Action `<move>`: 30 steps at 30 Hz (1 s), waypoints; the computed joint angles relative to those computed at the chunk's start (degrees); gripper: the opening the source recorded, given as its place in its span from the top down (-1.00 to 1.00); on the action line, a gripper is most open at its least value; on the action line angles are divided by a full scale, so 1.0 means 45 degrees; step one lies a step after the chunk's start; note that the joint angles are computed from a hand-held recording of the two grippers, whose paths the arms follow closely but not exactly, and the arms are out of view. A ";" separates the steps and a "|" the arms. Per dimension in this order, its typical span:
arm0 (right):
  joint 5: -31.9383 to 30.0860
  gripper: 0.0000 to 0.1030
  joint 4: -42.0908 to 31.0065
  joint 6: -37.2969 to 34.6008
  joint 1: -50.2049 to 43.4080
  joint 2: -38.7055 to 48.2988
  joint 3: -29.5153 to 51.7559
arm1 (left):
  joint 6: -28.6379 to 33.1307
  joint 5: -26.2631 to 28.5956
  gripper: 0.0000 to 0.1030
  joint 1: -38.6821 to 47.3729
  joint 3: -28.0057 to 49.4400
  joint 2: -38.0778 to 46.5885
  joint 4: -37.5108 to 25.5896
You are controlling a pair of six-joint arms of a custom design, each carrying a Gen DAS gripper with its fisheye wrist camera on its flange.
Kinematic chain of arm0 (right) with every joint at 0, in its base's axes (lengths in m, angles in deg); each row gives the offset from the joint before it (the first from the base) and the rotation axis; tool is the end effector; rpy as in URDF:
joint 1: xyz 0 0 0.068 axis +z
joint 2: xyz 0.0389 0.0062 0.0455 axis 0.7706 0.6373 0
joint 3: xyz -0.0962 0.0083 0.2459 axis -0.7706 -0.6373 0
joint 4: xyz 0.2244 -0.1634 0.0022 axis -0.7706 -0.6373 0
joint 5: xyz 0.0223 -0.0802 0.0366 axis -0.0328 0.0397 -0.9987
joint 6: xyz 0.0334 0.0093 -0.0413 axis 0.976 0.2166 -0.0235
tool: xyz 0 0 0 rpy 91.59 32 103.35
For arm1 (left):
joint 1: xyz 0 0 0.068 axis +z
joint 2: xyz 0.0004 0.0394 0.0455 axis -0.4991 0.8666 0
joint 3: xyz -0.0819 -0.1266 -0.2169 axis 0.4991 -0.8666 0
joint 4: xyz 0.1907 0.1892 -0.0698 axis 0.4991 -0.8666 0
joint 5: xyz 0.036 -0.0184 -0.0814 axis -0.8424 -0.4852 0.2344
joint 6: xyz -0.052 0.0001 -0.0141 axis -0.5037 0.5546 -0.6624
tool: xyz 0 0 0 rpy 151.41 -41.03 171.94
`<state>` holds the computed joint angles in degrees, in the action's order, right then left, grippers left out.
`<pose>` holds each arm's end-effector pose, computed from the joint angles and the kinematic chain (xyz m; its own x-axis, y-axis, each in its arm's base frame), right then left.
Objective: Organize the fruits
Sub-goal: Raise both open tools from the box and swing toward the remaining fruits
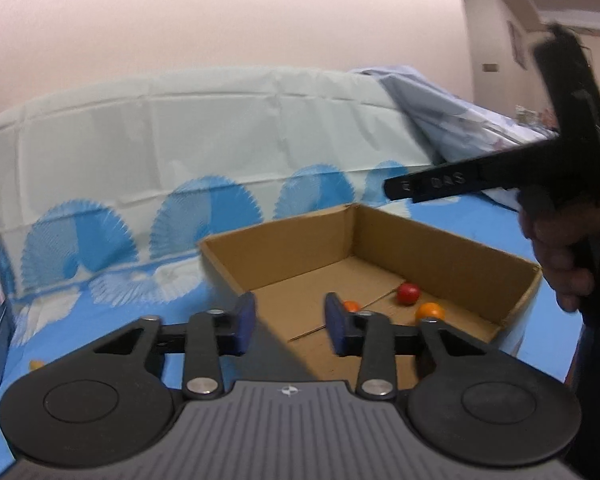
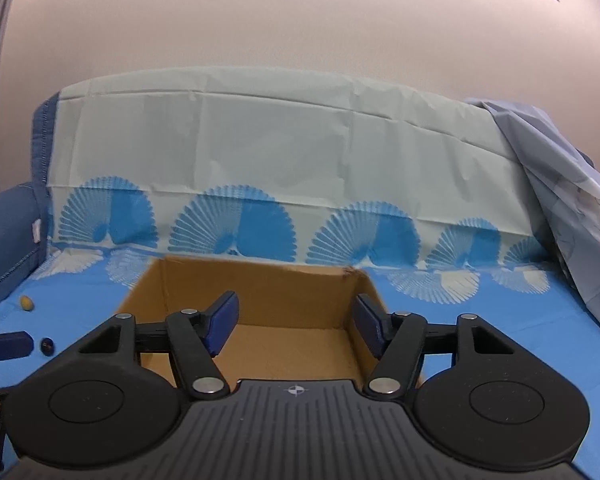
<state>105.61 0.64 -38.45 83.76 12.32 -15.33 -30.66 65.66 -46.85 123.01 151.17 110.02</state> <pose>0.2909 0.1625 0.1953 -0.3738 0.0098 -0.9275 0.2047 0.9762 -0.0722 0.3115 -0.1066 0.1443 -0.2263 0.2799 -0.9330 0.6218 0.7788 0.0828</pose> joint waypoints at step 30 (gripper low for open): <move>-0.3771 0.64 0.0317 0.0224 0.2546 0.8963 0.9460 | -0.2606 -0.3289 0.39 0.4259 1.0758 0.7157 -0.7027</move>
